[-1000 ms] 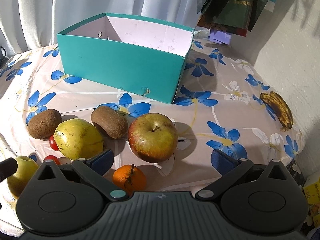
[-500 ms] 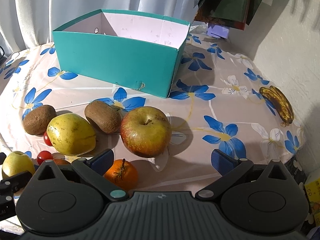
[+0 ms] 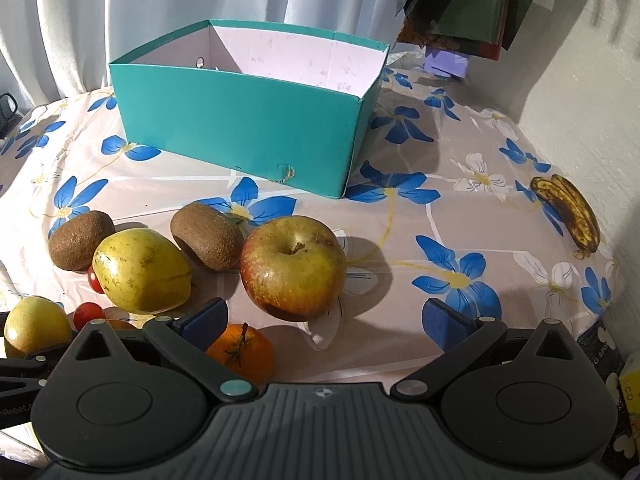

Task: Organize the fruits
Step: 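Move left gripper to yellow pomelo while right gripper moves to red-green apple, then grasp and lift yellow pomelo with left gripper while right gripper grasps apple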

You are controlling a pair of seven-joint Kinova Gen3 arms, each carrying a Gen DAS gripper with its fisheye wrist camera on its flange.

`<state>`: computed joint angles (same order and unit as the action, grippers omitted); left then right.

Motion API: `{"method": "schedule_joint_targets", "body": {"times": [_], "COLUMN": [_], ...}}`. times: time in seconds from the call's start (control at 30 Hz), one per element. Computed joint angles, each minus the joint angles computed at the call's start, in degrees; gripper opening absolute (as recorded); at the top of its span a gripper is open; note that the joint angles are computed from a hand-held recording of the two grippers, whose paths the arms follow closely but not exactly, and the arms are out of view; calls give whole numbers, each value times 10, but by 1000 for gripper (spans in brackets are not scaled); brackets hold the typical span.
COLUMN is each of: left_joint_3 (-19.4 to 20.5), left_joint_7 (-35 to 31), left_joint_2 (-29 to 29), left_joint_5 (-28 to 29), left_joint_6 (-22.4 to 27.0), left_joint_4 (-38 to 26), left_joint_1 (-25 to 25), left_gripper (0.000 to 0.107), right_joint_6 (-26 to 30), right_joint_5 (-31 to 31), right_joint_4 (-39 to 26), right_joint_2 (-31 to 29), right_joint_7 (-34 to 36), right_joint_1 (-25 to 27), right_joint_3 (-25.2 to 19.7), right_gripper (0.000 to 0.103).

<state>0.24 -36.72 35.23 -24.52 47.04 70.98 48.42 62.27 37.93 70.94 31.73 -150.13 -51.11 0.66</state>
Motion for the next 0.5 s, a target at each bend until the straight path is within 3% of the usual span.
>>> {"method": "schedule_joint_targets", "body": {"times": [0.2,0.27,0.37,0.5], "left_joint_3": [1,-3,-6,-6], "left_joint_7": [-6,3,11,19], "left_joint_2": [4,2,-2,-8], "left_joint_5": [2,-3,-10,-18], "left_joint_6": [18,22,23,24], "left_joint_4": [-13,-12,-10,-11], "left_joint_1": [1,5,7,7], "left_gripper": [68,68,68,68], "right_joint_6": [-137,-175,-204,-167], "right_joint_5": [121,142,119,94], "right_joint_4": [127,152,158,122], "right_joint_2": [-60,-66,-65,-36], "right_joint_7": [-117,-140,-143,-107], "right_joint_1": [78,74,72,40], "right_joint_3": [-101,-88,-67,-26], "right_gripper": [103,103,103,94]}}
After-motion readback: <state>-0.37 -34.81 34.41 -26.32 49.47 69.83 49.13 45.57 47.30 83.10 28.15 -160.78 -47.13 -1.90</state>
